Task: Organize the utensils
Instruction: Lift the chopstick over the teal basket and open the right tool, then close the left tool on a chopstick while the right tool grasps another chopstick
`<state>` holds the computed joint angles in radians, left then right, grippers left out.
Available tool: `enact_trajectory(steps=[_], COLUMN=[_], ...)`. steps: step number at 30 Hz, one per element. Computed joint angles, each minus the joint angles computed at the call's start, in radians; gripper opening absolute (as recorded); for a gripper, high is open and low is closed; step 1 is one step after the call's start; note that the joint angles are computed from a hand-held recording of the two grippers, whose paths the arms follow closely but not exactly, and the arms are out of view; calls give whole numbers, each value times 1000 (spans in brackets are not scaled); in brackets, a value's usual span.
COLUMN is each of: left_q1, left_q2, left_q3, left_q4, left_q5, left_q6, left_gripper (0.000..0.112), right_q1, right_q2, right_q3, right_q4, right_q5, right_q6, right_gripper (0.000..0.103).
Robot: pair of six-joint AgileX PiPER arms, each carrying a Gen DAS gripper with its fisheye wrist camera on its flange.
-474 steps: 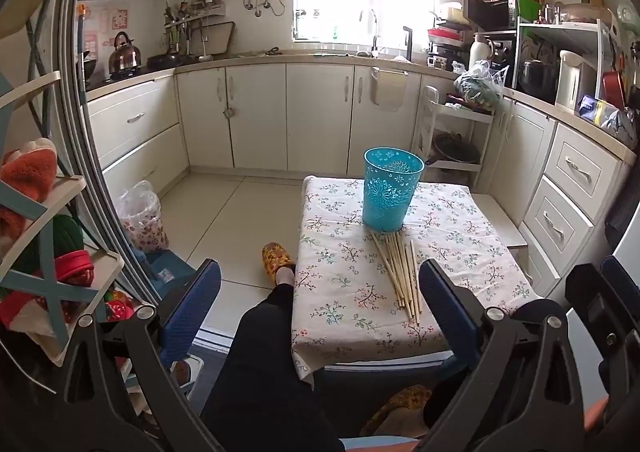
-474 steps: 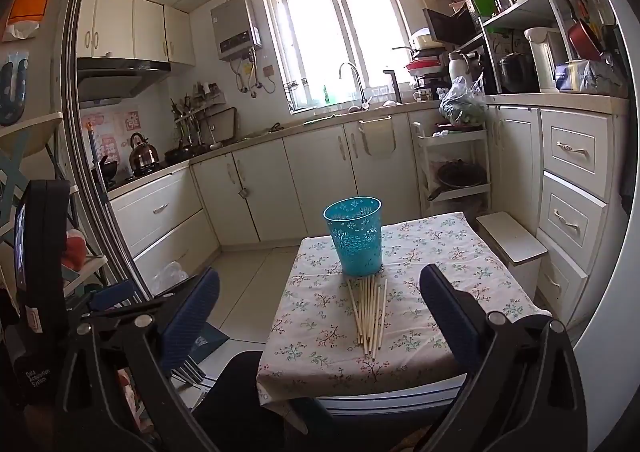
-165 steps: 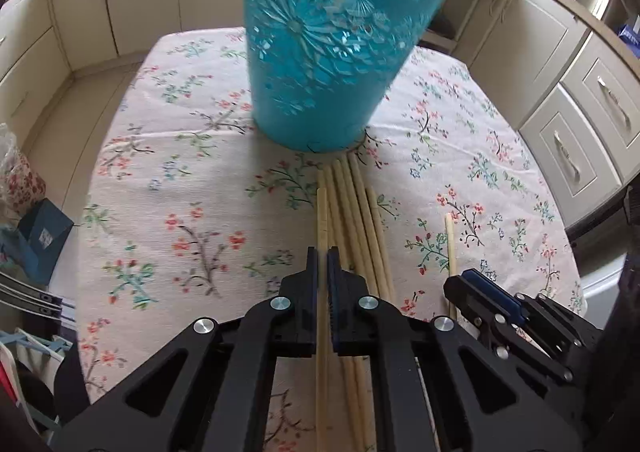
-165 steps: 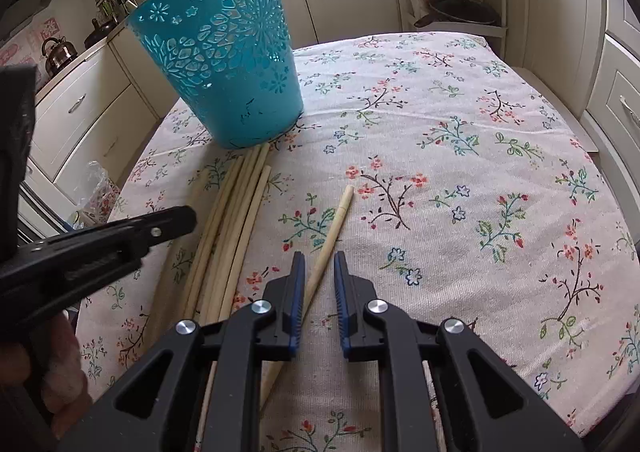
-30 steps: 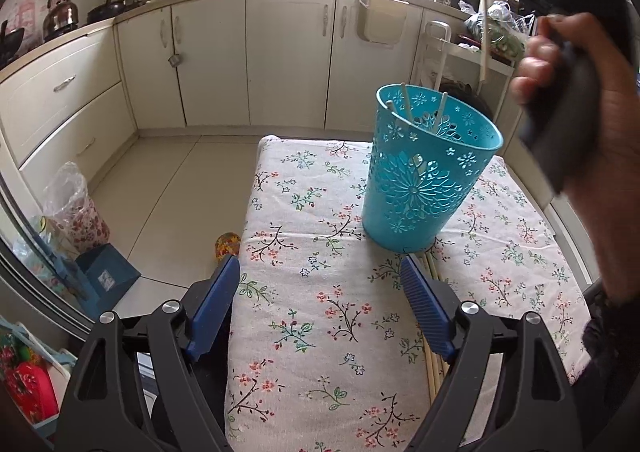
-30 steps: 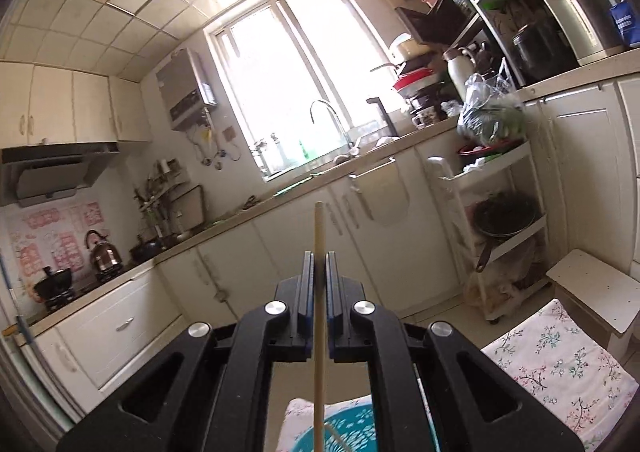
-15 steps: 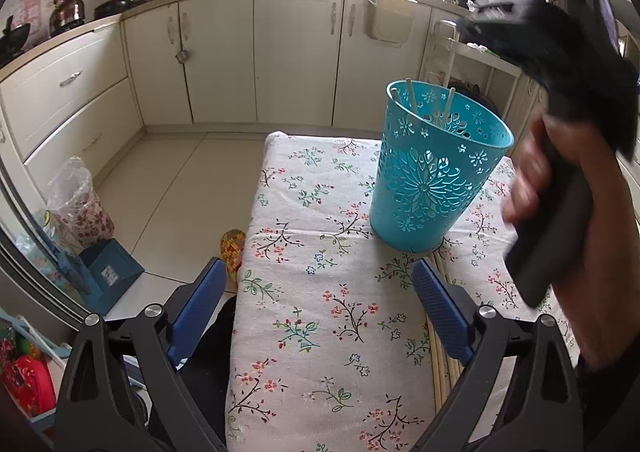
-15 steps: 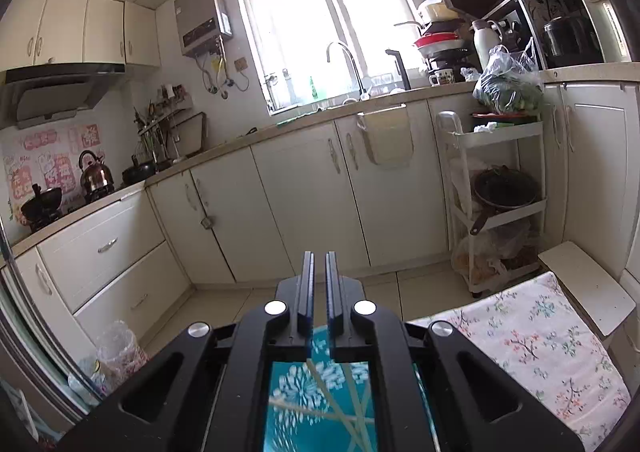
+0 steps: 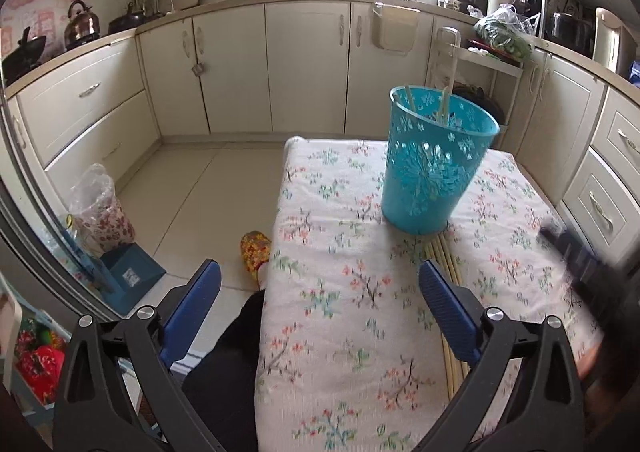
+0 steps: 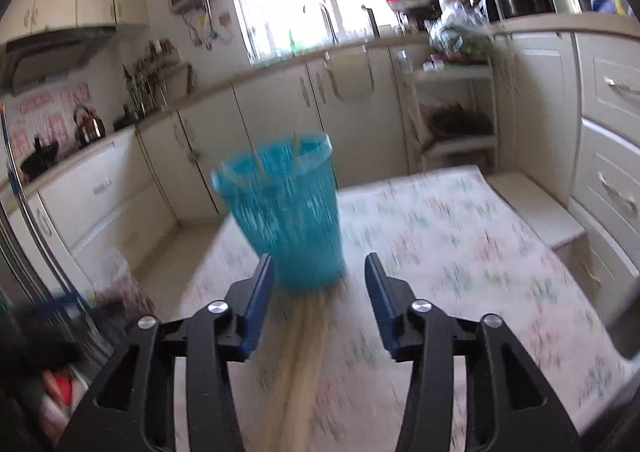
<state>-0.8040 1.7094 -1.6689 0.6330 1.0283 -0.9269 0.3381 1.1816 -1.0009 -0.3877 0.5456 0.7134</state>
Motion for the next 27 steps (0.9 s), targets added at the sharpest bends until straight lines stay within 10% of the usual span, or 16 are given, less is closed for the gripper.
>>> enact_trajectory(steps=[18, 27], left_q1=[-70, -49], left_q2=[-116, -75], left_q3=[127, 101], left_q4=[11, -46], left_q5=[37, 11], left_q6=[-43, -15], left_gripper=[95, 95], right_q1=[-79, -42], right_q2=[300, 325], right_q3=[-153, -186], right_q4=[353, 265], right_q5=[121, 163], right_q6=[-331, -298], right_gripper=[23, 18])
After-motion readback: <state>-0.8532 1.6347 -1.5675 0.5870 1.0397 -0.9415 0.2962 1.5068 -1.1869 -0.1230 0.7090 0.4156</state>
